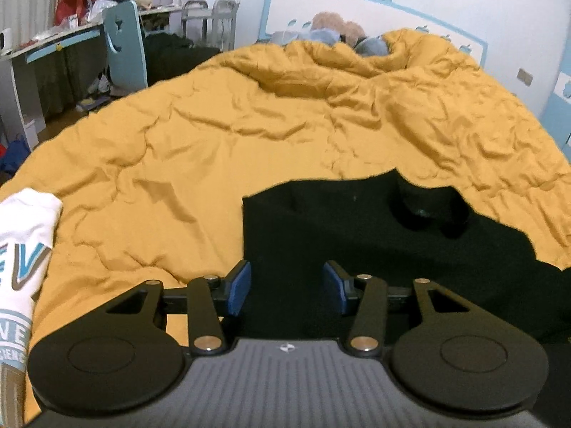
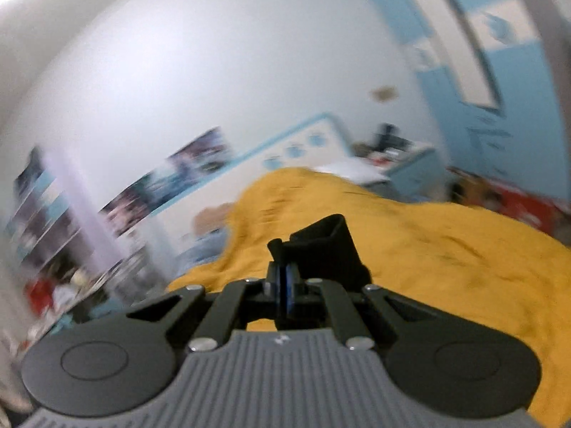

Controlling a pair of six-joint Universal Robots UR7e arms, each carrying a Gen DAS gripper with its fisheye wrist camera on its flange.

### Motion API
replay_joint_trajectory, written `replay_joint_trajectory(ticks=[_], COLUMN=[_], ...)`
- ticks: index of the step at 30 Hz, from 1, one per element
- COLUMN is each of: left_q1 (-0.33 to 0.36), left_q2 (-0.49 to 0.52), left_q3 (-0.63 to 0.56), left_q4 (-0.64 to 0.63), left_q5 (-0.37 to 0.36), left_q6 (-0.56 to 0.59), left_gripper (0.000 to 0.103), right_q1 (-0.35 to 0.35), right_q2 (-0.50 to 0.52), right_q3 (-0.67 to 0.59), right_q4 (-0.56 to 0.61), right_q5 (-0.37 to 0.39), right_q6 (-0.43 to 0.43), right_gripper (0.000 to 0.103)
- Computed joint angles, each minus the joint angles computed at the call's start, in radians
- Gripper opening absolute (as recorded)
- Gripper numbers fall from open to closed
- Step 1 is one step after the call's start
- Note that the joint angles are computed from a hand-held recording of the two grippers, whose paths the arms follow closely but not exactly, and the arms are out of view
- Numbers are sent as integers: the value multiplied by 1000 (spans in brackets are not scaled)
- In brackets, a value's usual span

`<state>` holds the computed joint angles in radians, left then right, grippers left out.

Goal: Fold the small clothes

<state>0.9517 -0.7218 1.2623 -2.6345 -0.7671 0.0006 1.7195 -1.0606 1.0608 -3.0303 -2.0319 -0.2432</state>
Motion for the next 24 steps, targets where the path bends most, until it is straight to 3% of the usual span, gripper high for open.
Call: replay_joint_trajectory(ticks=[3,7,11,16,19,21,24], left_q1=[-2,6,24,61,82,98,122], left_q2=[-22,-59,-90,-122,-131,-132,-133], left_q3=[9,25,31,34,37,33,31], left_q4=[-11,-35,-43,-31,-34,-30,-29], left_q5=[-20,-54,-84,-153,-188,-218,-275], left_q6=[17,21,24,-9,-8,-10,-37], left_gripper=[55,55,55,52,52,52,52], right_q1=[89,156,198,189,165,142,112], right_q2=[134,300,481,642,686,708,720], right_q3=[-133,-272,-366,-382,-338,-326,-312], right_q4=[61,152,131,146,201,241,307], right_q5=[-26,-15,-56,-86,-85,-40,32], right_q6=[-26,54,40,69,151,186,208], right_gripper=[0,0,0,0,0,0,10])
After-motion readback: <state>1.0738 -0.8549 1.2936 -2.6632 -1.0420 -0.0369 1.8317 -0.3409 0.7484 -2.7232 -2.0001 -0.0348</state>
